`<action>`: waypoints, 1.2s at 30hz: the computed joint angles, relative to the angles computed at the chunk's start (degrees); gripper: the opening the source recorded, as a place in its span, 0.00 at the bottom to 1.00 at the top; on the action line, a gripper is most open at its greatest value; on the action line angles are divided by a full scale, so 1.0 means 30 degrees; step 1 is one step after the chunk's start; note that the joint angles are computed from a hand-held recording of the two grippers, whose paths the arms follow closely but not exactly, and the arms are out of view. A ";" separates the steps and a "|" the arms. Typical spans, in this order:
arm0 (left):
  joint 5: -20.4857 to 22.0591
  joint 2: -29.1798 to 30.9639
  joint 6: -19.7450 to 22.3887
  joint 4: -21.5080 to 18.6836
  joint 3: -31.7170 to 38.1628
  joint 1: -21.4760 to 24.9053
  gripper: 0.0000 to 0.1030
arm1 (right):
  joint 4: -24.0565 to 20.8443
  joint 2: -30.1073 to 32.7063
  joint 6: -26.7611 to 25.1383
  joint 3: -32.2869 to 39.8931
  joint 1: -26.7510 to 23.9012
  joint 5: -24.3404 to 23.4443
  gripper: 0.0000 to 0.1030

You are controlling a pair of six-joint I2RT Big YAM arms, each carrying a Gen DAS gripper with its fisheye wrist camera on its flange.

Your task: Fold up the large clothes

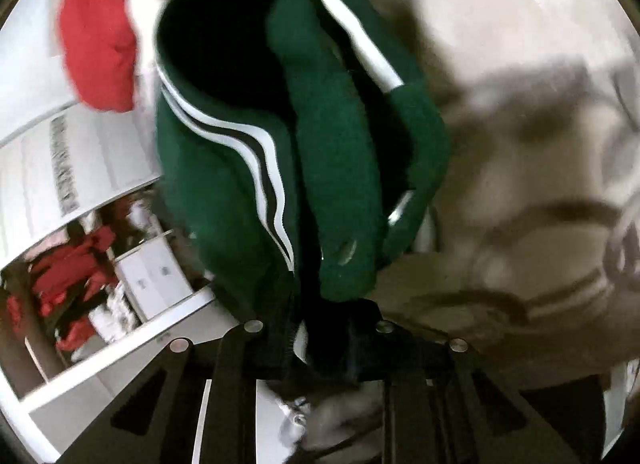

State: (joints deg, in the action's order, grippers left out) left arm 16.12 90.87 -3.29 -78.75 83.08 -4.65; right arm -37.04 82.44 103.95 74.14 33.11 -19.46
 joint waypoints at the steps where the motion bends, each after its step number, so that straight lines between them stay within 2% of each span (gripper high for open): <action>1: 0.0093 -0.0169 0.0658 -0.0573 -0.0009 0.0285 0.85 | 0.0205 0.0056 0.0024 -0.0372 -0.0025 -0.0028 0.21; 3: -0.0053 -0.0353 0.1688 -0.1817 0.0266 0.0855 0.85 | 0.2228 0.0091 0.0271 -0.1956 -0.0343 -0.1806 0.28; 4: -0.0305 -0.0391 0.2128 -0.2561 0.0602 0.1224 0.85 | 0.3184 0.0112 0.0759 -0.2627 -0.0583 -0.3019 0.43; 5: -0.0585 -0.0384 0.2449 -0.3157 0.1016 0.1568 0.85 | 0.3910 -0.0184 0.1248 -0.3343 -0.0812 -0.4089 0.51; 6: -0.0895 -0.0375 0.2703 -0.3587 0.1478 0.1884 0.85 | 0.4339 -0.0499 0.1349 -0.3826 -0.0906 -0.4376 0.51; 8: -0.1687 -0.0259 0.3183 -0.4112 0.2746 0.2493 0.86 | 0.2897 -0.1118 0.0165 -0.3833 -0.1279 -0.4719 0.53; 10: -0.2426 -0.0049 0.3618 -0.4179 0.3931 0.2791 0.86 | -0.0064 -0.1546 -0.2053 -0.2897 -0.1926 -0.4178 0.54; 11: -0.2930 0.0115 0.3827 -0.3982 0.4642 0.2886 0.86 | -0.1023 -0.1691 -0.2912 -0.2462 -0.2320 -0.3772 0.57; 13: -0.3463 0.0545 0.3766 -0.3440 0.5883 0.2885 0.86 | -0.0946 -0.1743 -0.4196 -0.2035 -0.3364 -0.3291 0.58; 16: -0.3641 0.2022 0.3637 -0.2625 0.8279 0.2892 0.86 | 0.0988 -0.0638 -0.5205 -0.1382 -0.4844 -0.3340 0.58; 17: -0.3855 0.2592 0.3650 -0.2478 0.9199 0.2735 0.86 | 0.2634 0.0044 -0.5096 -0.1391 -0.5281 -0.3593 0.58; 19: -0.4359 0.3417 0.3360 -0.1774 1.0150 0.2068 0.86 | 0.4788 0.1735 -0.4130 -0.0659 -0.5623 -0.4207 0.58; 20: -0.4605 0.3646 0.3293 -0.1499 1.0479 0.1891 0.86 | 0.6412 0.2590 -0.3216 -0.0619 -0.5782 -0.4817 0.57; 21: -0.4589 0.3886 0.3282 -0.1349 1.0801 0.1914 0.86 | 0.7076 0.3337 -0.2536 -0.0076 -0.5668 -0.4744 0.51; 22: -0.4355 0.4453 0.3122 -0.1240 1.1496 0.1890 0.86 | 0.6779 0.4011 -0.2410 0.0858 -0.5526 -0.4391 0.18; 23: -0.4181 0.5102 0.2993 -0.1366 1.2309 0.1866 0.86 | 0.5563 0.4366 -0.3367 0.1858 -0.5619 -0.4261 0.06; 25: -0.4416 0.5745 0.2936 -0.1593 1.3044 0.1607 0.86 | 0.1719 0.4886 -0.6244 0.4701 -0.5719 -0.1943 0.03; 27: -0.4546 0.6300 0.2937 -0.1852 1.3612 0.1341 0.86 | -0.0413 0.4768 -0.7768 0.5924 -0.6032 0.0390 0.03; 28: -0.4485 0.6416 0.2957 -0.2072 1.3820 0.1290 0.86 | -0.1112 0.5045 -0.8294 0.6361 -0.6258 0.0433 0.03; 31: -0.4766 0.6657 0.3038 -0.2888 1.4398 0.1047 0.86 | -0.4155 0.6905 -1.0013 0.8016 -0.6599 -0.2908 0.03; 33: -0.4664 0.6548 0.3255 -0.3116 1.4198 0.1055 0.86 | -0.3958 0.6718 -1.0124 0.7512 -0.6544 -0.4594 0.15; 35: -0.4756 0.6339 0.3440 -0.3161 1.3799 0.1083 0.86 | -0.2564 0.5009 -0.9761 0.5299 -0.6419 -0.4300 0.54; 36: -0.4712 0.6258 0.3500 -0.3149 1.3564 0.1096 0.86 | -0.2028 0.4348 -0.9410 0.4404 -0.6379 -0.3894 0.65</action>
State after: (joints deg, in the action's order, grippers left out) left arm 1.98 109.65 7.21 -88.20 123.77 -1.36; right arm -43.12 95.48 75.72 87.35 13.98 -31.14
